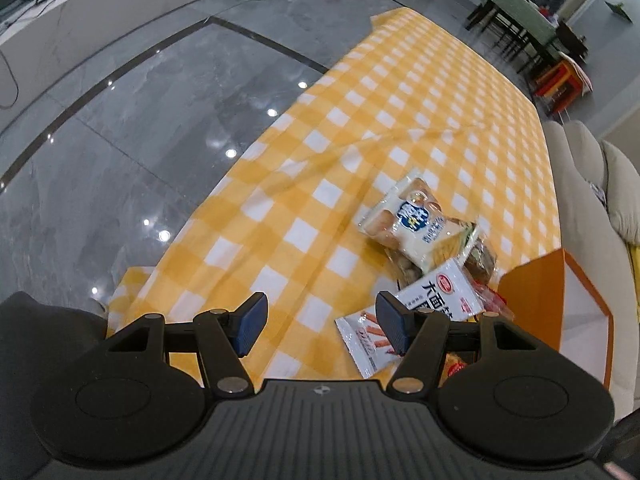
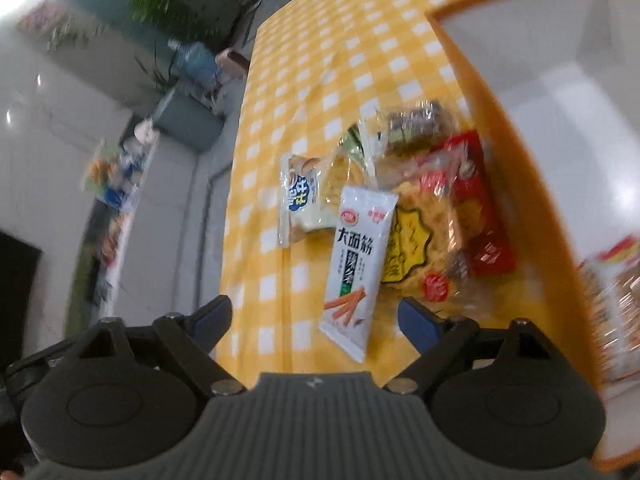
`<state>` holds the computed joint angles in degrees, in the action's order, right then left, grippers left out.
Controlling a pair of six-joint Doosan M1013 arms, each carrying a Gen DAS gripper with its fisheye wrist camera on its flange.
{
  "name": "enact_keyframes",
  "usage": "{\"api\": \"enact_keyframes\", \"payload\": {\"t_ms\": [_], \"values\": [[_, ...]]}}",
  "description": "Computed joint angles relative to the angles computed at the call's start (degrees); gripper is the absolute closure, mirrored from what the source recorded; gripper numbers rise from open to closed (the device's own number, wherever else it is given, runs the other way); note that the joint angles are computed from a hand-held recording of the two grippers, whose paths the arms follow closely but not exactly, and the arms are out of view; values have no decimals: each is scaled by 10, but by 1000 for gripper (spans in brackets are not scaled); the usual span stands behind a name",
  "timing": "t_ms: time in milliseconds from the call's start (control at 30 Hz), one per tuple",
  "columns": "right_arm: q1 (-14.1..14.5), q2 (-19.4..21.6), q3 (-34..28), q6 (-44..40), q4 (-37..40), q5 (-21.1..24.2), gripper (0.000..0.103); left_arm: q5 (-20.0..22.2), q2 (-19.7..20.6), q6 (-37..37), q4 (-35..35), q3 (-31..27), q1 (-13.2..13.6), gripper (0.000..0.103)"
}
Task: Organize snacks
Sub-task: 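Reach the right tool to the snack pile and grasp the white spicy-strip packet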
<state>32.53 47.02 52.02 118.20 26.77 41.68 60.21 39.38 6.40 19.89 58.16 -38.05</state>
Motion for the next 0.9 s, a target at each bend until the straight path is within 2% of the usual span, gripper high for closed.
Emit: {"api": "enact_keyframes", "payload": {"t_ms": [67, 167, 333, 400, 533, 633, 900], "values": [[-1, 5, 6, -4, 31, -10, 23, -22, -5, -18, -7, 14, 4, 30], [3, 18, -2, 26, 9, -3, 29, -48, -8, -19, -26, 24, 8, 30], [8, 29, -2, 46, -5, -13, 44, -13, 3, -2, -26, 5, 6, 30], [9, 31, 2, 54, -6, -22, 58, -6, 6, 2, -29, 1, 7, 30], [12, 30, 16, 44, 2, -46, 72, -2, 9, 4, -38, -2, 9, 30], [13, 30, 21, 47, -10, -57, 90, 0, 11, 9, -44, -4, 10, 30], [11, 20, 33, -21, 6, -76, 95, 5, 13, 13, -44, -10, 8, 30]]}}
